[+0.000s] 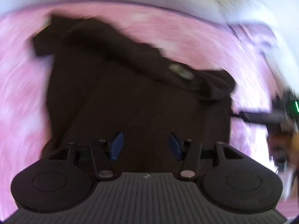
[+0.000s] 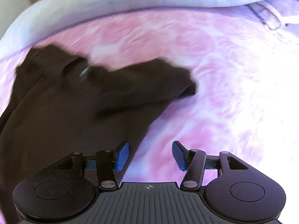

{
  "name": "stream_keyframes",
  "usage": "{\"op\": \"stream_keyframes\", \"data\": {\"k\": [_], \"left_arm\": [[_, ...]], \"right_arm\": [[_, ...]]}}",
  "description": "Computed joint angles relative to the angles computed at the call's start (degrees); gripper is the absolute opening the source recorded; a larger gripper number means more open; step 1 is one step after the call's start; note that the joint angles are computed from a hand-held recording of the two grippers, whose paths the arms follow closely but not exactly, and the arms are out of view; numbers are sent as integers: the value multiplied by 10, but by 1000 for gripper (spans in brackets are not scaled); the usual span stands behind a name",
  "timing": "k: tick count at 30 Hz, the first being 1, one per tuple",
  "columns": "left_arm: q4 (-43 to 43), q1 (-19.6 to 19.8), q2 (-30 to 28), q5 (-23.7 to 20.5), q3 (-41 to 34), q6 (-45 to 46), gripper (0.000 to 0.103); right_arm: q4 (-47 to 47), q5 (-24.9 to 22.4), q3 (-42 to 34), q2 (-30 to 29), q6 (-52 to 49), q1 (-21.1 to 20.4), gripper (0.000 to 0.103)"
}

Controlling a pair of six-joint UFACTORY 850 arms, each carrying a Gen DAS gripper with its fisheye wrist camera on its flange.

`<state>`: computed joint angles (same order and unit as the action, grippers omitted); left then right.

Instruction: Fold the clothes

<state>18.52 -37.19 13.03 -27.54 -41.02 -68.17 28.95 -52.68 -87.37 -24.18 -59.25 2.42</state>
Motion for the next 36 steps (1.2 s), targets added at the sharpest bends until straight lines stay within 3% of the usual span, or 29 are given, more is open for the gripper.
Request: {"op": "stream_keyframes", "data": {"k": [4, 7, 10, 13, 14, 15, 16, 17, 20, 26, 33, 36], "left_arm": [[122, -26, -108, 4, -87, 122, 61], [227, -44, -178, 2, -137, 233, 62], [267, -46, -233, 34, -171, 336, 62], [282, -46, -290, 46, -214, 418, 62], [264, -44, -311, 39, -234, 457, 56], [223, -38, -329, 26, -255, 504, 21], [180, -32, -345, 8, -277, 545, 8], [154, -23, -348, 0, -288, 561, 7], [150, 9, -298, 12, -274, 492, 6], [192, 62, -139, -22, -201, 374, 6], [209, 70, -42, -103, -132, 357, 6], [209, 68, -10, -139, -97, 336, 6]], "right_arm": [[49, -20, -57, -62, 33, -5, 57], [92, -32, -77, -82, 24, -8, 57], [159, -52, -87, -88, 5, -23, 57], [184, -42, -85, -80, -1, -40, 57], [189, -39, -87, -80, -2, -47, 57], [188, -35, -87, -80, 0, -52, 57], [182, -31, -84, -79, 4, -56, 57], [173, -27, -81, -78, 4, -58, 57], [151, -21, -70, -74, -21, -59, 57], [188, -25, -43, -68, -75, -33, 58], [254, -108, -2, -55, -148, 19, 60], [245, -81, 43, -20, -196, 27, 67]]}}
